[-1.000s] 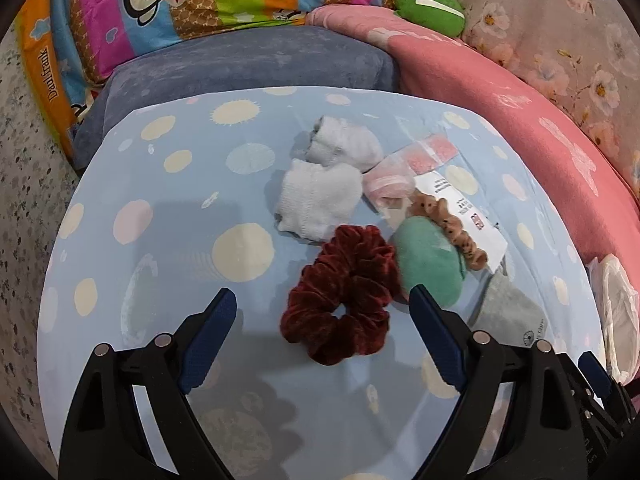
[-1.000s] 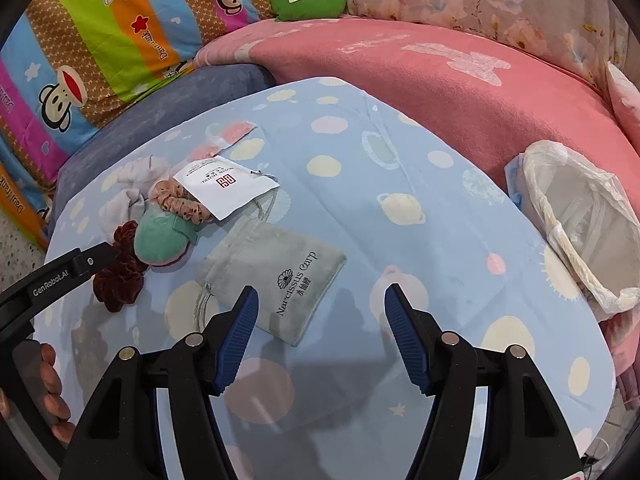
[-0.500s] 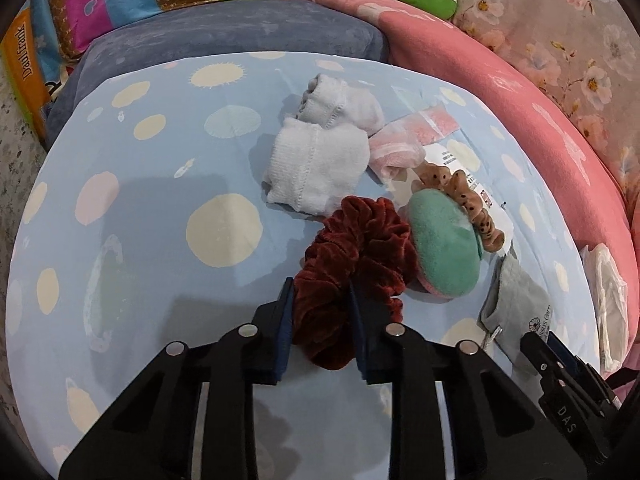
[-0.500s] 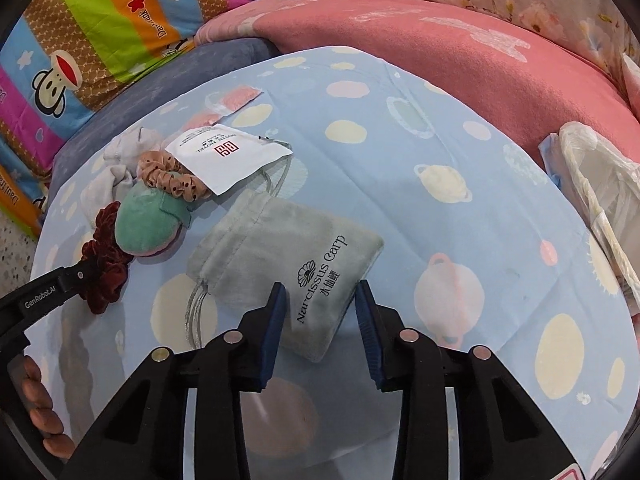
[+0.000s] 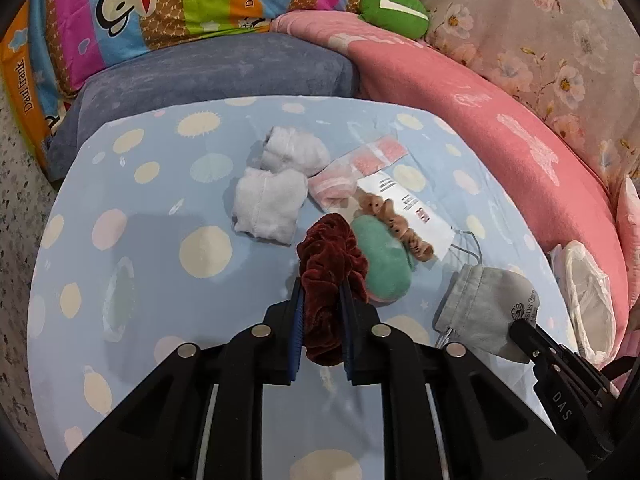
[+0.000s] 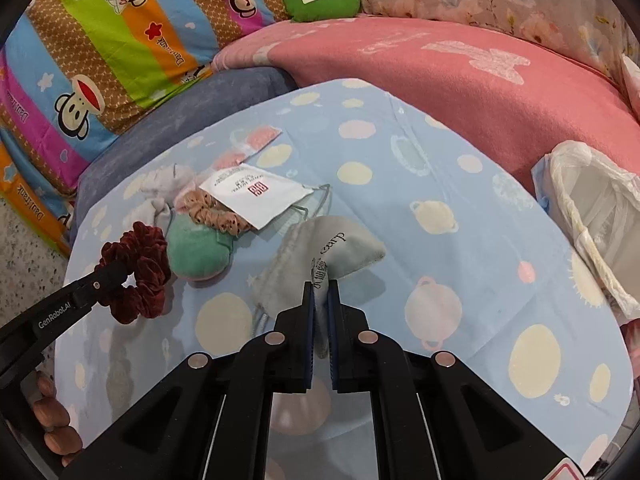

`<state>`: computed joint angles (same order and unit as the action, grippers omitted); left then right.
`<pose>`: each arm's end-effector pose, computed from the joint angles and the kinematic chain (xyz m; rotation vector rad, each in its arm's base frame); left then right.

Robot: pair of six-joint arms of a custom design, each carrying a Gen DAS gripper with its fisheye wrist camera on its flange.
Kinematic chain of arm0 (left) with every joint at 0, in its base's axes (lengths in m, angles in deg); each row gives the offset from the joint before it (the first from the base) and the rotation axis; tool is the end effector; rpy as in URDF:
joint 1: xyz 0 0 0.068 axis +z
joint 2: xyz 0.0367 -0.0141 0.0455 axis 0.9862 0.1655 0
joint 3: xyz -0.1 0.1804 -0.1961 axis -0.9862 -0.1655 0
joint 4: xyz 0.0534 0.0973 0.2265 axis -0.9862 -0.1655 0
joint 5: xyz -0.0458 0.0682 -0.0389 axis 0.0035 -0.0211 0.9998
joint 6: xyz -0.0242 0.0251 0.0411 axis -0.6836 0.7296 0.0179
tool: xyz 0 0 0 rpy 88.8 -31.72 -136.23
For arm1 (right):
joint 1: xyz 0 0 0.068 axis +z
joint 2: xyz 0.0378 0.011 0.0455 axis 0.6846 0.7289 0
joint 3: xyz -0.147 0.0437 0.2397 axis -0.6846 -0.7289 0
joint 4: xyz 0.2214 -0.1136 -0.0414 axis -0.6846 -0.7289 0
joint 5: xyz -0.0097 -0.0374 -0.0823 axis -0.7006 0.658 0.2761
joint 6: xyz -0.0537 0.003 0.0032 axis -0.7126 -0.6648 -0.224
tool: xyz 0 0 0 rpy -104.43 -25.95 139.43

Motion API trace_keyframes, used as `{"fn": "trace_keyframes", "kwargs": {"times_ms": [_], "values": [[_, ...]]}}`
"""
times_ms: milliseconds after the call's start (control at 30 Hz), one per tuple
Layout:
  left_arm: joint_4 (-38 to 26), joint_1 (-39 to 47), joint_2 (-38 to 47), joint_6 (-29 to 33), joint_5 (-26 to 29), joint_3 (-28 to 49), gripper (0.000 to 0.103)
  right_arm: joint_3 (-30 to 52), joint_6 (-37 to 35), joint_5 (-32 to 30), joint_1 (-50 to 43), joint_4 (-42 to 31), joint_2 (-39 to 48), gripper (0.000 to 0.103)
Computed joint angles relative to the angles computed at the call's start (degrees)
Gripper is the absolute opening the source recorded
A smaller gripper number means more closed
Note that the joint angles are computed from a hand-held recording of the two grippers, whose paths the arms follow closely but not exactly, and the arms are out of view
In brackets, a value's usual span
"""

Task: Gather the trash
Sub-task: 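Grasp the grey drawstring pouch with the right gripper, then carry the scrunchie to the bin and open the left gripper while the right gripper carries the pouch over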

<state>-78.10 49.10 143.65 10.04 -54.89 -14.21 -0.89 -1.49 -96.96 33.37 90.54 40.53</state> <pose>0.2496 -0.1371 0.1197 -0.4829 2.4258 -0.1039 0.2802 -0.0360 0.1056 -0.1746 2.4928 0.3034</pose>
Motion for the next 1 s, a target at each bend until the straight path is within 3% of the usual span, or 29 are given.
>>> {"fn": "trace_keyframes", "kwargs": {"times_ms": [200,500,1000], "values": [[-6.0,-4.5,-3.1,0.8,-3.3,5.5,0.015,1.3,-2.0,-4.4,-5.4,-5.7,-7.1,0.006],[-13.2,-11.7,3.3,3.5,-5.4,22.5,0.015,7.7,-6.5,-10.8,-16.6,-13.9,-11.6,0.006],[-22.1,-20.1,25.9,11.0,-1.6,61.2,0.015,26.7,-11.9,-17.0,-36.0,-21.0,0.4,0.006]]}}
